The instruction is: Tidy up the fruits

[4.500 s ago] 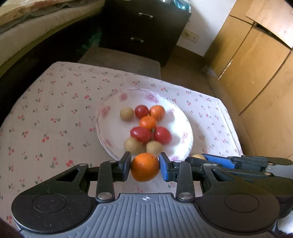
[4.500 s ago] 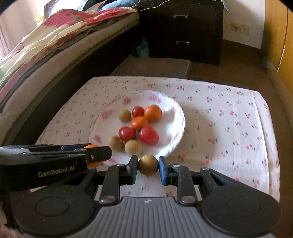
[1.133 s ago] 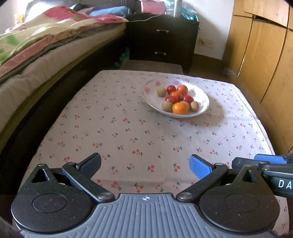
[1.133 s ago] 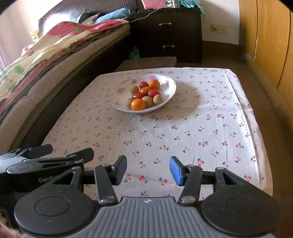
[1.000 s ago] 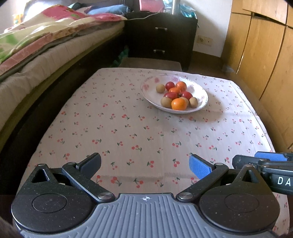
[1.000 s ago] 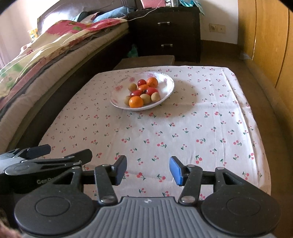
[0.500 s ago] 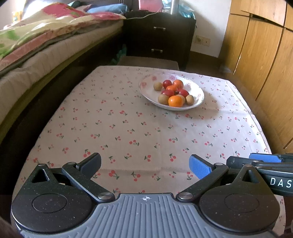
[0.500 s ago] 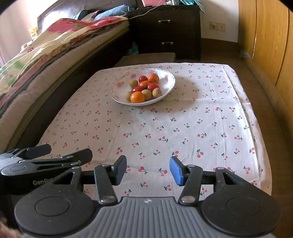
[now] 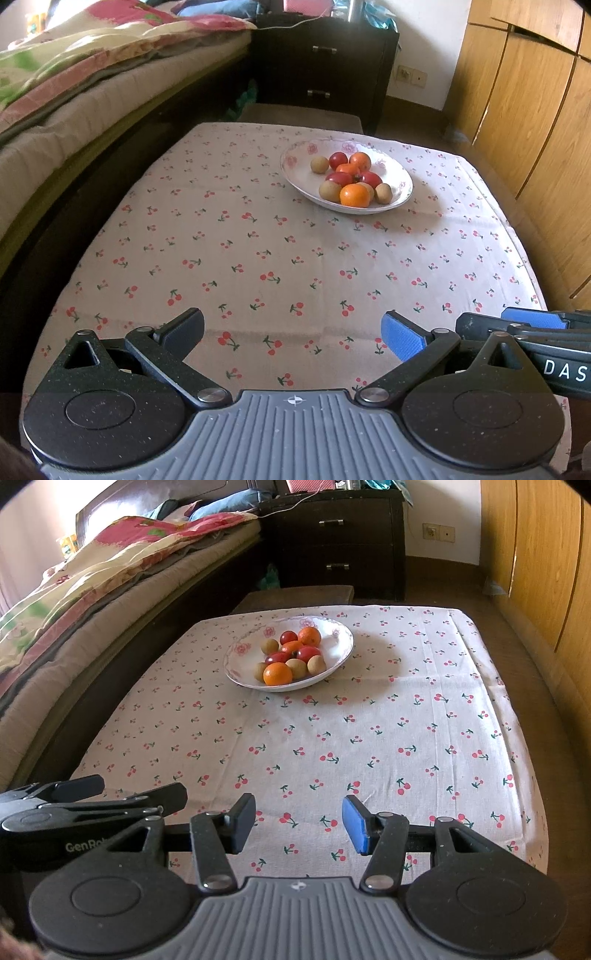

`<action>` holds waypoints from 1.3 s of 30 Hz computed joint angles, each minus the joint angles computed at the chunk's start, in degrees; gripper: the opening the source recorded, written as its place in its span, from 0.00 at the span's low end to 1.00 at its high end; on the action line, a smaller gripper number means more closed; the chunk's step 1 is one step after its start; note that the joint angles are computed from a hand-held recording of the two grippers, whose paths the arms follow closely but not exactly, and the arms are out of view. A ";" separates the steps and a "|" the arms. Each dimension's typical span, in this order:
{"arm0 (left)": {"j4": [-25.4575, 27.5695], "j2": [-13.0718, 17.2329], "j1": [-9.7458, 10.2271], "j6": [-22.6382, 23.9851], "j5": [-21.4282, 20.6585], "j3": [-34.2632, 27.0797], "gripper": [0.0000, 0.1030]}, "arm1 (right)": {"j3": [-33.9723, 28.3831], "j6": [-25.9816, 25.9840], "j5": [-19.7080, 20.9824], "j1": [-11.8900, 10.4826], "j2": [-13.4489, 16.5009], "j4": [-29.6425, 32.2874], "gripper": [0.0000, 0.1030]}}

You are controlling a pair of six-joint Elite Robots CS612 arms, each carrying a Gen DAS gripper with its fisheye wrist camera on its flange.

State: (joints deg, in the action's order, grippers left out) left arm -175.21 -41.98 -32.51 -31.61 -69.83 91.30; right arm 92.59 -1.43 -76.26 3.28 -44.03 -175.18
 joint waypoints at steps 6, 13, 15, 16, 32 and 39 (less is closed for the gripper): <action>0.90 -0.06 0.12 -0.63 -0.77 -0.11 1.00 | 0.02 -0.21 -0.07 0.02 -0.11 0.24 0.50; 1.08 -0.09 0.24 -0.98 -1.33 -0.08 1.00 | -0.02 -0.25 -0.14 0.08 -0.08 0.40 0.50; 1.25 -0.09 0.27 -1.03 -1.46 -0.07 1.00 | -0.02 -0.32 -0.17 0.10 -0.07 0.52 0.51; 1.28 -0.11 0.25 -1.03 -1.40 -0.04 1.00 | 0.00 -0.35 -0.20 0.11 -0.07 0.52 0.50; 2.92 -0.28 0.26 -1.46 -1.74 0.05 1.00 | -0.08 -1.12 -0.69 0.25 -0.15 2.14 0.50; 3.59 -0.40 0.27 -1.64 -1.99 0.19 1.00 | 0.09 -1.32 -0.64 0.26 -0.25 2.65 0.50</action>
State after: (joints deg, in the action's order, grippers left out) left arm -171.62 -42.38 -32.24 -33.25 -71.82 91.49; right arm 92.68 -2.75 -76.91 3.53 -44.28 -172.53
